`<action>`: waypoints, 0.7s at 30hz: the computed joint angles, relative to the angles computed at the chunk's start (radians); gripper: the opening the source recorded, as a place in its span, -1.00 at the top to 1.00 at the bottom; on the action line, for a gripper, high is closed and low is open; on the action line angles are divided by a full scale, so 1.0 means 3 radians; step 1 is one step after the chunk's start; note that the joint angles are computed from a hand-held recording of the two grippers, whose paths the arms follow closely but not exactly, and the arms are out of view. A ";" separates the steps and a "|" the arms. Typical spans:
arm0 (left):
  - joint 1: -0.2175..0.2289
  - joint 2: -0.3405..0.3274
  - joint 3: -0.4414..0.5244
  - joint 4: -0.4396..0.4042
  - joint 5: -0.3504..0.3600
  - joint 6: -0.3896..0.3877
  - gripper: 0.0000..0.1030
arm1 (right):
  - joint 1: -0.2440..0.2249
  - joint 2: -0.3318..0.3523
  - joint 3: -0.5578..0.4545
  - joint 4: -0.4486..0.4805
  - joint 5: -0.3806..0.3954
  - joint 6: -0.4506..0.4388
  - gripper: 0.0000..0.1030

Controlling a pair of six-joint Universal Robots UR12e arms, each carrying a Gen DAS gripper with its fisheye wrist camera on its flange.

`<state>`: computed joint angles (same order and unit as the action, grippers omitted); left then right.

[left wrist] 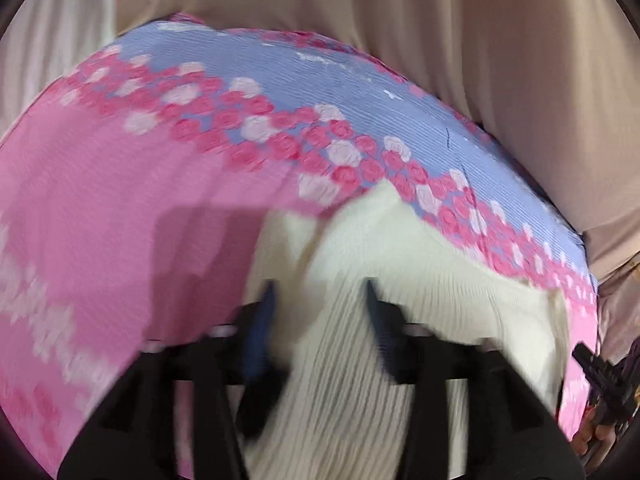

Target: Fold small clothes

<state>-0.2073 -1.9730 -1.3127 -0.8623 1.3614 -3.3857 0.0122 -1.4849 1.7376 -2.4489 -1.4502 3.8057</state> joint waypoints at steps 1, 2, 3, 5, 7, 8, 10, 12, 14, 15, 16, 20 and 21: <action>0.0023 0.0122 -0.0167 0.0045 -0.0020 -0.0053 -0.25 | 0.0057 -0.0067 0.0010 0.0077 -0.0119 -0.0040 0.23; 0.0047 0.0240 -0.0333 0.0052 -0.0033 -0.0119 -0.36 | 0.0108 -0.0140 0.0052 0.0129 -0.0202 -0.0030 -0.06; 0.0064 0.0321 -0.0453 0.0054 -0.0047 -0.0179 -0.41 | 0.0168 -0.0247 0.0148 0.0170 -0.0230 0.0008 -0.15; 0.0102 0.0500 -0.0726 0.0014 -0.0039 -0.0399 -0.49 | 0.0257 -0.0412 0.0329 0.0297 -0.0205 0.0101 -0.21; 0.0128 0.0571 -0.0864 -0.0002 -0.0110 -0.0576 -0.49 | 0.0314 -0.0537 0.0528 0.0353 -0.0094 0.0273 -0.22; 0.0130 0.0577 -0.0892 -0.0020 -0.0129 -0.0663 -0.48 | 0.0335 -0.0579 0.0627 0.0347 0.0019 0.0402 -0.22; 0.0128 0.0567 -0.0924 0.0056 -0.0194 -0.0827 -0.39 | 0.0403 -0.0601 0.0702 0.0262 -0.0016 0.0590 -0.24; 0.0114 0.0523 -0.0859 0.0041 -0.0228 -0.0786 0.16 | 0.0393 -0.0577 0.0719 0.0081 0.0083 0.0661 -0.23; 0.0111 0.0491 -0.0738 -0.0159 -0.0259 -0.0696 0.60 | 0.0359 -0.0516 0.0674 0.0015 0.0124 0.0748 0.42; 0.0120 0.0514 -0.0732 -0.0160 -0.0259 -0.0705 0.63 | 0.0336 -0.0500 0.0655 -0.0002 0.0156 0.0757 0.72; 0.0139 0.0567 -0.0744 -0.0167 -0.0258 -0.0648 0.66 | 0.0324 -0.0504 0.0632 -0.0006 0.0130 0.0789 0.77; 0.0237 0.0819 -0.0867 -0.0485 -0.0313 -0.0320 0.70 | 0.0350 -0.0719 0.0590 0.0141 -0.0140 0.0686 0.83; 0.0254 0.0866 -0.0896 -0.0583 -0.0320 -0.0258 0.70 | 0.0341 -0.0780 0.0600 0.0218 -0.0130 0.0678 0.84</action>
